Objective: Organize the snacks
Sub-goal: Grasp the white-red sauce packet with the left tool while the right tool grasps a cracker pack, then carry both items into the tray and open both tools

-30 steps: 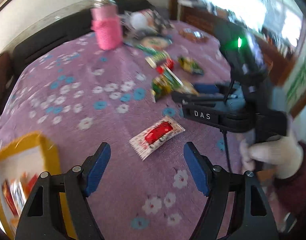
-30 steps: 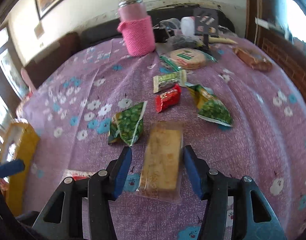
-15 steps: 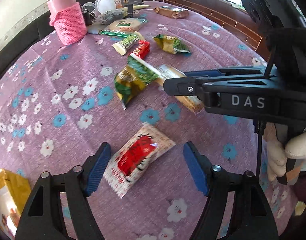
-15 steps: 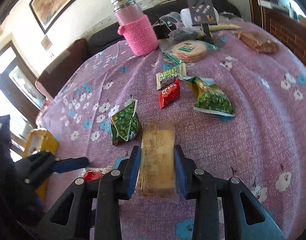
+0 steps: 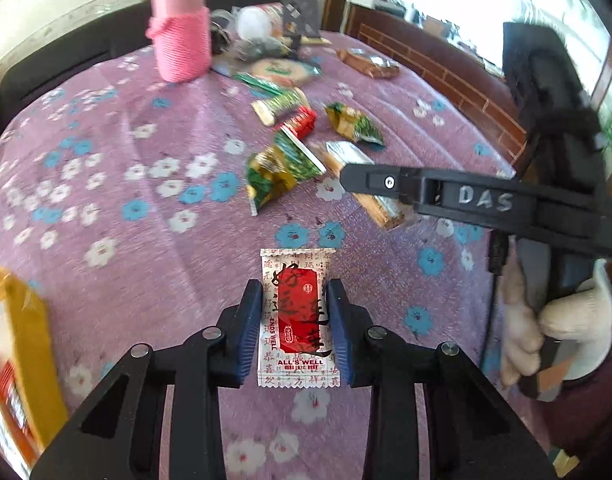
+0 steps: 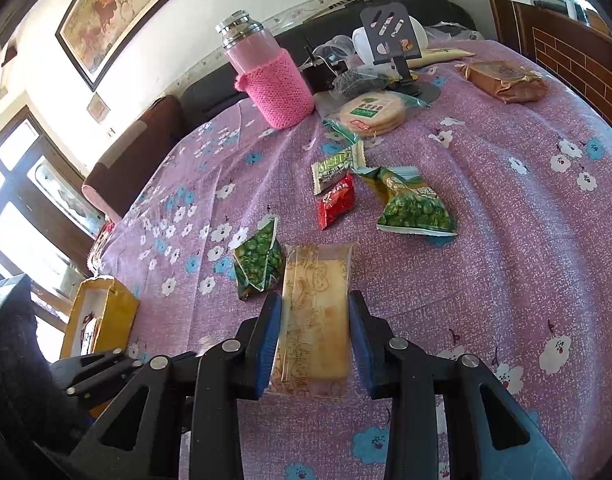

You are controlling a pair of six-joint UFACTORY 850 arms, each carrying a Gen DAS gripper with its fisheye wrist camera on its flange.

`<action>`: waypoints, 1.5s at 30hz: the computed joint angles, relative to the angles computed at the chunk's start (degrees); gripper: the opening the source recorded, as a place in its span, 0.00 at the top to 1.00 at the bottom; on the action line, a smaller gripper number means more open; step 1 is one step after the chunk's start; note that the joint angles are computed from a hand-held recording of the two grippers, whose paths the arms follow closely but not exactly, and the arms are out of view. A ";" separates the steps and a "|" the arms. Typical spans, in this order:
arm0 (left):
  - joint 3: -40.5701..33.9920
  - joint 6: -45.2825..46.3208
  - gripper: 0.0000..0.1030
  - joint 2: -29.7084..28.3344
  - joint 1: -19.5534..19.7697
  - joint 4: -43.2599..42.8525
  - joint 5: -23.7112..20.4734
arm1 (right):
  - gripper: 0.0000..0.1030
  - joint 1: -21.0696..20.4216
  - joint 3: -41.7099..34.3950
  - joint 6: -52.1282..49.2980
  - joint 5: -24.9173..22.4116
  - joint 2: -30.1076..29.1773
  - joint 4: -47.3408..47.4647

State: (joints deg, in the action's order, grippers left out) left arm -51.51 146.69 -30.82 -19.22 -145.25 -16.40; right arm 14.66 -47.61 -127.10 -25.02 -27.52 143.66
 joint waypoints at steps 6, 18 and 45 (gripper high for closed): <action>10.58 8.11 0.71 10.24 2.99 -12.48 -4.69 | 0.66 0.79 1.67 -1.13 -5.61 1.03 -2.14; 28.08 12.52 0.70 24.08 20.70 -22.41 -12.36 | 0.67 10.79 5.00 -5.47 -9.29 5.09 0.70; 34.88 -5.23 0.18 30.76 24.99 -6.98 -24.77 | 0.51 25.74 5.79 -14.47 -4.33 8.66 19.97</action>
State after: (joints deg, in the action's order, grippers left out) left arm -16.62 141.46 -0.05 5.76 -152.23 -41.17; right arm 40.40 -41.82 -141.58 -29.35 -18.87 163.63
